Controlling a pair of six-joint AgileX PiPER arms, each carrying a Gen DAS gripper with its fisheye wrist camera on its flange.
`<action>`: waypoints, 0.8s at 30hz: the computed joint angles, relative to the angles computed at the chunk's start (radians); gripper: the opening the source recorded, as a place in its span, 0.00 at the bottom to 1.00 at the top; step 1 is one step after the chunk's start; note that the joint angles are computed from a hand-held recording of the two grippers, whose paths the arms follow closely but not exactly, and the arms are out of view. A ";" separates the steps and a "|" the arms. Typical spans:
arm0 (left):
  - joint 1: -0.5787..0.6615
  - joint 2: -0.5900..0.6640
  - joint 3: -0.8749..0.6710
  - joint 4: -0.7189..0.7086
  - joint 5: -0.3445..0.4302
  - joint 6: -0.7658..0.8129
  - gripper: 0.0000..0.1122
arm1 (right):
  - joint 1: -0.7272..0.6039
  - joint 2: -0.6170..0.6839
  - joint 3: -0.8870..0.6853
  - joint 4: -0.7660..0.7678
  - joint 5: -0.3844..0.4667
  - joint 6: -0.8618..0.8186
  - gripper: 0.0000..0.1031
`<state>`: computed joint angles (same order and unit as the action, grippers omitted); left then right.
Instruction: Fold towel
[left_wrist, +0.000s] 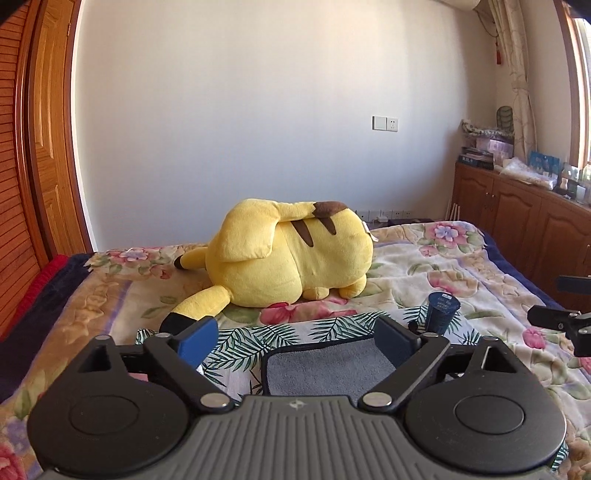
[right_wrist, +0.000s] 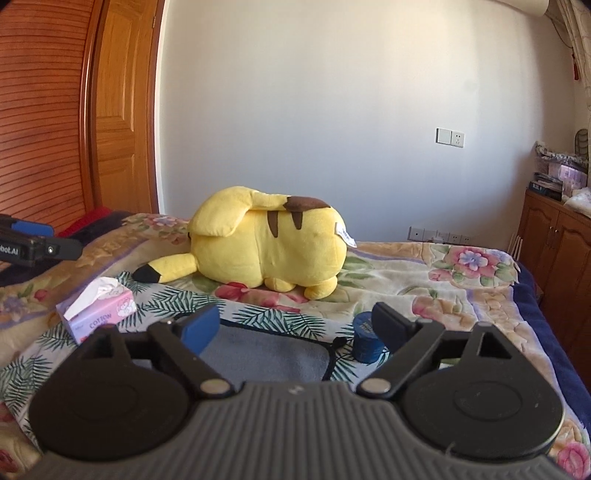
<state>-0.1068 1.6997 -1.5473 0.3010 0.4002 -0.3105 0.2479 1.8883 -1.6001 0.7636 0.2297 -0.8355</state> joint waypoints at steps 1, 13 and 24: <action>-0.002 -0.012 0.008 0.010 0.002 -0.014 0.72 | 0.000 -0.010 0.011 0.005 0.000 0.001 0.91; -0.020 -0.123 0.064 0.020 0.032 -0.032 0.77 | 0.006 -0.117 0.142 0.174 -0.058 -0.143 1.00; -0.045 -0.233 0.210 0.068 0.041 -0.111 0.77 | 0.019 -0.203 0.245 0.198 -0.076 -0.167 1.00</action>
<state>-0.1521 1.4670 -1.3377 0.3689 0.4408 -0.4212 0.2670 1.6854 -1.3547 0.9613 0.1540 -1.0023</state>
